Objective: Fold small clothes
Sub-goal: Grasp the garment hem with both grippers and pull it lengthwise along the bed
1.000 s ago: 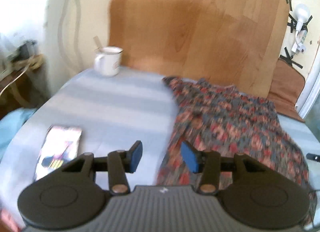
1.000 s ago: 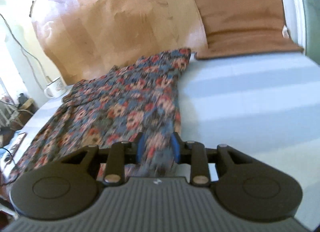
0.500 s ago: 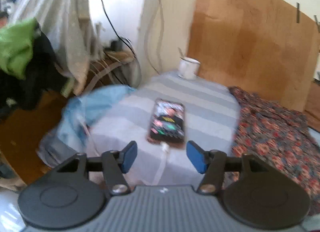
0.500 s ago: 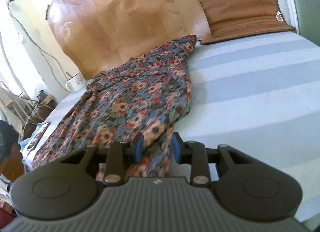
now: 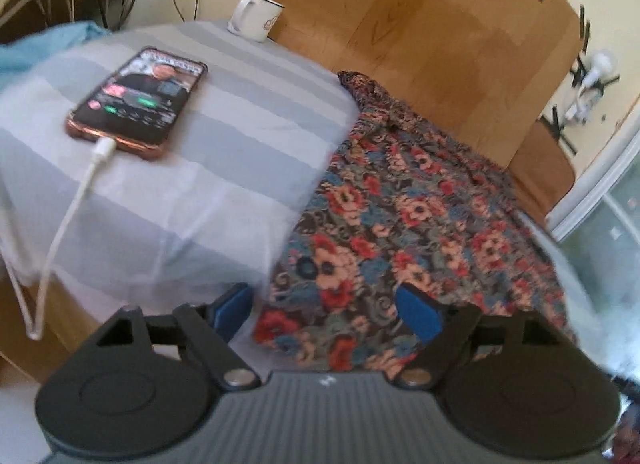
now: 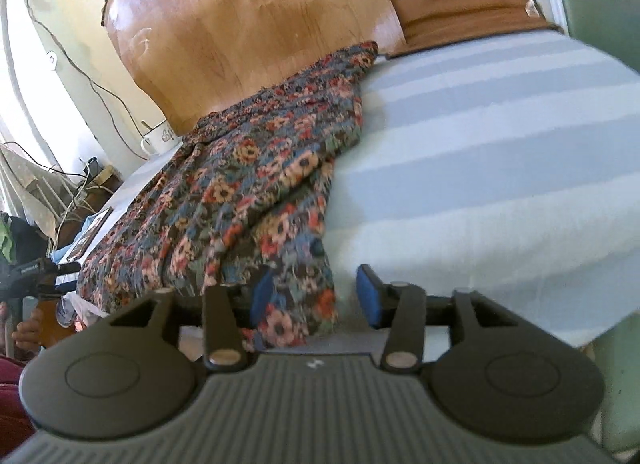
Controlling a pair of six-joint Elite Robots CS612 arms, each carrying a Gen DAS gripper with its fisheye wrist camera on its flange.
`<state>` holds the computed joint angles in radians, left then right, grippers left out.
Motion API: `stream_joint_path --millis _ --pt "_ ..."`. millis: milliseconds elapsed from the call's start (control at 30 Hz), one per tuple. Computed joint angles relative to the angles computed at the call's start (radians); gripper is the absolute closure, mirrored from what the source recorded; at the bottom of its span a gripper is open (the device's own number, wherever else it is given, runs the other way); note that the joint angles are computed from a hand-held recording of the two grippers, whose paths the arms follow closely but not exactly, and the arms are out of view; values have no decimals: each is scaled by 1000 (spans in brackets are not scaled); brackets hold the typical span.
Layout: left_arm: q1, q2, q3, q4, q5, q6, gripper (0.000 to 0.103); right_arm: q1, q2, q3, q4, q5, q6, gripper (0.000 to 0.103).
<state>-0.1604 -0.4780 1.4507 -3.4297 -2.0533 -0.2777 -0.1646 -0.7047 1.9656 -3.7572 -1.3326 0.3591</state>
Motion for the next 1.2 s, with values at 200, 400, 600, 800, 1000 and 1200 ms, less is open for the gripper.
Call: stream_joint_path --millis 200,400,600,800,1000,1200 --pt "-16 -18 18 44 60 -24 66 11 41 -62 70 20 31 79" --pt "-1 -59 90 5 10 49 95 3 -27 59 -11 -101 32 96" --pt "-8 -85 127 23 17 60 95 -16 -62 143 -16 -146 75 100" --pt "-9 -97 123 11 3 53 95 -41 -34 124 -141 -73 112 86" --pt "-11 -105 118 44 3 64 95 -47 26 29 -36 55 119 48" --pt "-5 -102 96 61 -23 23 95 -73 25 6 45 225 43 96"
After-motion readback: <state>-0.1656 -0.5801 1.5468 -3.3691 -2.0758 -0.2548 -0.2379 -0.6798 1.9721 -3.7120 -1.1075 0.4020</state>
